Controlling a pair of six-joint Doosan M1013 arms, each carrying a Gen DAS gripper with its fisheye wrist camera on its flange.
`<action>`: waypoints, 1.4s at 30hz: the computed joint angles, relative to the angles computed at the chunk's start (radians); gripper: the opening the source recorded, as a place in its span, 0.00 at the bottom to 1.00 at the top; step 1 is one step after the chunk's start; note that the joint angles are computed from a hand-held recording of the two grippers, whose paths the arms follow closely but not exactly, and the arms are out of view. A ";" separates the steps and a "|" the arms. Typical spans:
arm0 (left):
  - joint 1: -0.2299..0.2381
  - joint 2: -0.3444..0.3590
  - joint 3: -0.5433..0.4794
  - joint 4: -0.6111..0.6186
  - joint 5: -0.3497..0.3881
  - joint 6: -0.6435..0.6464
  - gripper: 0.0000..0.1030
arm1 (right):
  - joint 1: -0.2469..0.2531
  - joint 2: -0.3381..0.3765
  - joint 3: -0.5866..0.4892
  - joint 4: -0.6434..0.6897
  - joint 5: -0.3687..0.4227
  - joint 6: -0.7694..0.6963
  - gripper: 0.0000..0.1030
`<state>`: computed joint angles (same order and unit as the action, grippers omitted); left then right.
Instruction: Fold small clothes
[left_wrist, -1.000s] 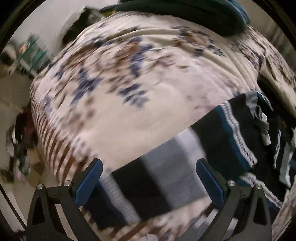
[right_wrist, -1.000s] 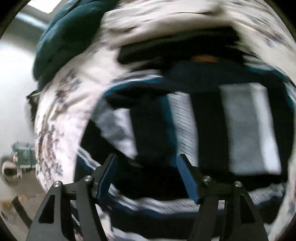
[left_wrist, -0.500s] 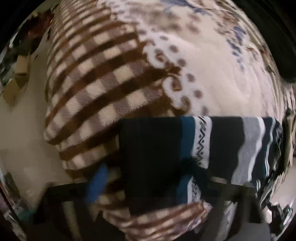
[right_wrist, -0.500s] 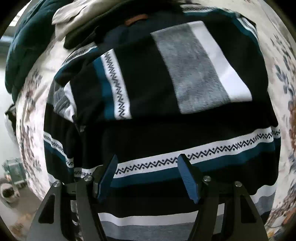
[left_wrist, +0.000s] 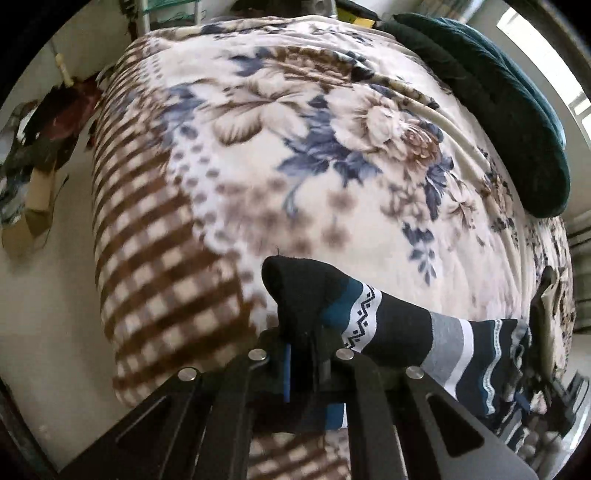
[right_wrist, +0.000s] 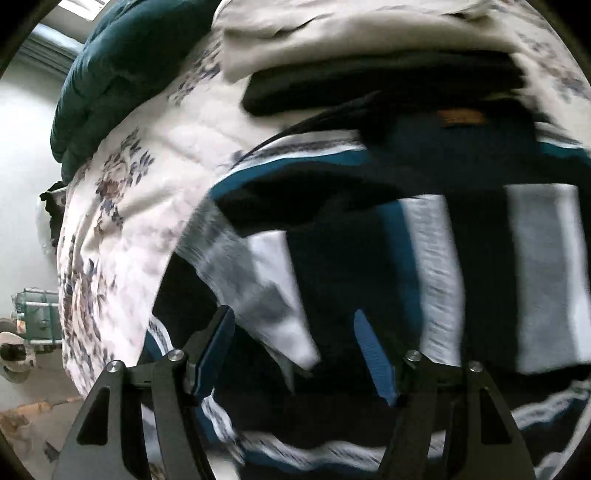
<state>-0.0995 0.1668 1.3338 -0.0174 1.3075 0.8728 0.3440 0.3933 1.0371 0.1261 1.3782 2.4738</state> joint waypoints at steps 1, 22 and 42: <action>0.006 0.004 0.002 0.000 0.000 0.013 0.05 | 0.003 0.015 -0.006 0.024 -0.016 -0.009 0.67; -0.233 0.148 -0.319 0.109 0.067 0.320 0.05 | 0.033 -0.073 0.086 -0.292 0.353 0.036 0.84; -0.613 0.497 -0.871 -0.155 0.168 0.489 0.95 | -0.243 -0.448 0.458 -0.149 0.202 0.120 0.85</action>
